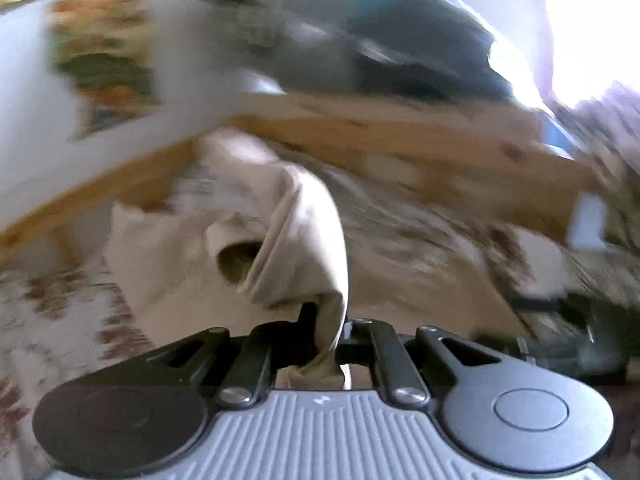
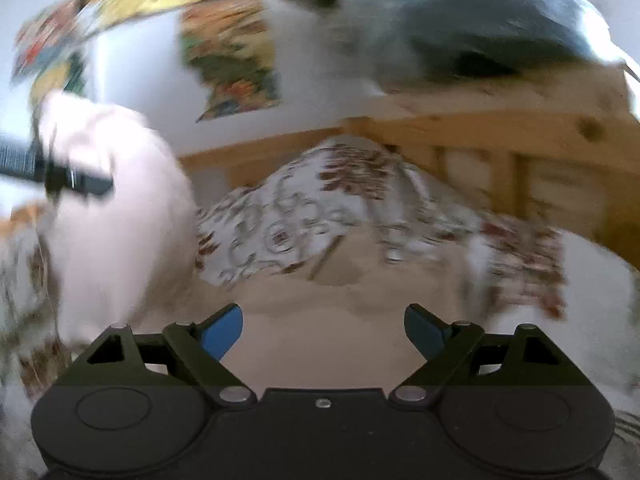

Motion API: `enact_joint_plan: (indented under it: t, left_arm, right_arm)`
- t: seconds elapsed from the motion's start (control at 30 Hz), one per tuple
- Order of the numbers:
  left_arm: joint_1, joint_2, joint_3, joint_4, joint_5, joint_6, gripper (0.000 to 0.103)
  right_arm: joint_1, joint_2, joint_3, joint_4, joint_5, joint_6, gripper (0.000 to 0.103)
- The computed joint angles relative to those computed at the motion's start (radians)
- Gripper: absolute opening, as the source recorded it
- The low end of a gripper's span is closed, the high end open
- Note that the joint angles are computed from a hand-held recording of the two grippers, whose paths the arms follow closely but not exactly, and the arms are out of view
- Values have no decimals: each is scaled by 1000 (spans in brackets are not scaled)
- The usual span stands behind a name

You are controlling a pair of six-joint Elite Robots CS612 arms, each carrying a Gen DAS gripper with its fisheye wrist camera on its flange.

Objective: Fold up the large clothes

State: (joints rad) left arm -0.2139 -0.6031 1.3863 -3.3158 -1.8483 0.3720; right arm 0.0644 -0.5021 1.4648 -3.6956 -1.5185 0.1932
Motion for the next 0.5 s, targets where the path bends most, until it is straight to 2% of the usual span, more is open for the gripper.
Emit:
enact_joint_plan:
  t: [0.07, 0.17, 0.27, 0.33, 0.4, 0.43, 0.5]
  left_arm:
    - [-11, 9, -2, 60, -54, 41, 8]
    - [-25, 18, 24, 125, -76, 74, 8]
    - [-34, 28, 56, 107, -61, 78, 8]
    - [-36, 30, 74, 71, -51, 69, 8]
    - [-37, 29, 78, 49, -45, 46, 8]
    - [-35, 26, 83, 42, -47, 45, 8]
    - [-30, 24, 93, 24, -65, 80, 8]
  right_arm:
    - [-29, -17, 28, 9, 33, 101, 91]
    - [-90, -25, 66, -26, 207, 330, 97]
    - [-141, -7, 70, -89, 404, 513, 102]
    - [-167, 12, 44, -79, 569, 580, 102]
    - [-178, 27, 18, -44, 698, 610, 102]
    - [-176, 33, 9, -37, 723, 619, 102]
    - [-168, 35, 0, -36, 705, 621, 101]
